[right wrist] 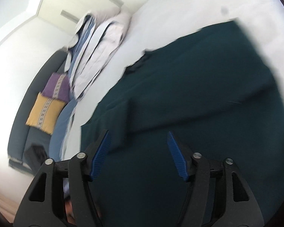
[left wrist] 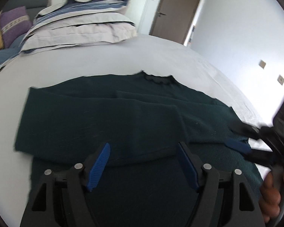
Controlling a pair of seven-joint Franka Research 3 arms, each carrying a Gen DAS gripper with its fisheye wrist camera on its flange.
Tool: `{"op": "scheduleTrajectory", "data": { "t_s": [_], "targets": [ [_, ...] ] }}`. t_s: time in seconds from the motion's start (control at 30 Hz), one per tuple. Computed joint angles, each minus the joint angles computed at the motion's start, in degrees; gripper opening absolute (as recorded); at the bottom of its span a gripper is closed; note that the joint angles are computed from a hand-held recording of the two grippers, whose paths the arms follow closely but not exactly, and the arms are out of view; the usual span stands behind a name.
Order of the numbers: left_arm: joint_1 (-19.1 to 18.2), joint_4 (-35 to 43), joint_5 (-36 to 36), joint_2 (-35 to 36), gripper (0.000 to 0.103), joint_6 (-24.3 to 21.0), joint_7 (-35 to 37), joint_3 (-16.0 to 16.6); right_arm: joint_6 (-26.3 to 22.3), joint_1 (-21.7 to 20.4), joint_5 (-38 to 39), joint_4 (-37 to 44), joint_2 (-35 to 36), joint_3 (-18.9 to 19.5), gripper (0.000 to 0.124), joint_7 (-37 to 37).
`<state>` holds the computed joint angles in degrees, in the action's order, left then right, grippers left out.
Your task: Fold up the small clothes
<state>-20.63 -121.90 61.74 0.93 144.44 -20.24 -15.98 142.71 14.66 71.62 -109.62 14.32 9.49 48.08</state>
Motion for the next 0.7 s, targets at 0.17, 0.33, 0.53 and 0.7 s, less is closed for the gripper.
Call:
{"op": "scheduleTrajectory", "data": {
  "t_s": [0.17,0.33,0.53,0.7],
  "targets": [
    [1.09,-5.52,1.1,-4.27,0.076,1.81,-4.59,0.05,2.81,6.46,-19.62,10.19,7.54,-0.87,0.073,15.76],
    [3.42,-13.15,3.37,-11.67,0.075,4.14,-13.14,-1.4,1.7,7.82,-30.8,15.78,12.49,-0.07,0.057,24.3],
    [6.81,-19.09,3.3,-18.36,0.075,5.82,-17.74,-3.0,3.55,9.59,-40.74,16.87,13.01,0.33,0.007,26.34],
    [9.4,-23.04,1.04,-23.23,0.075,5.86,-17.46,-3.39,6.81,5.62,-35.2,13.6,8.38,3.13,0.006,19.63]
  ]
}}
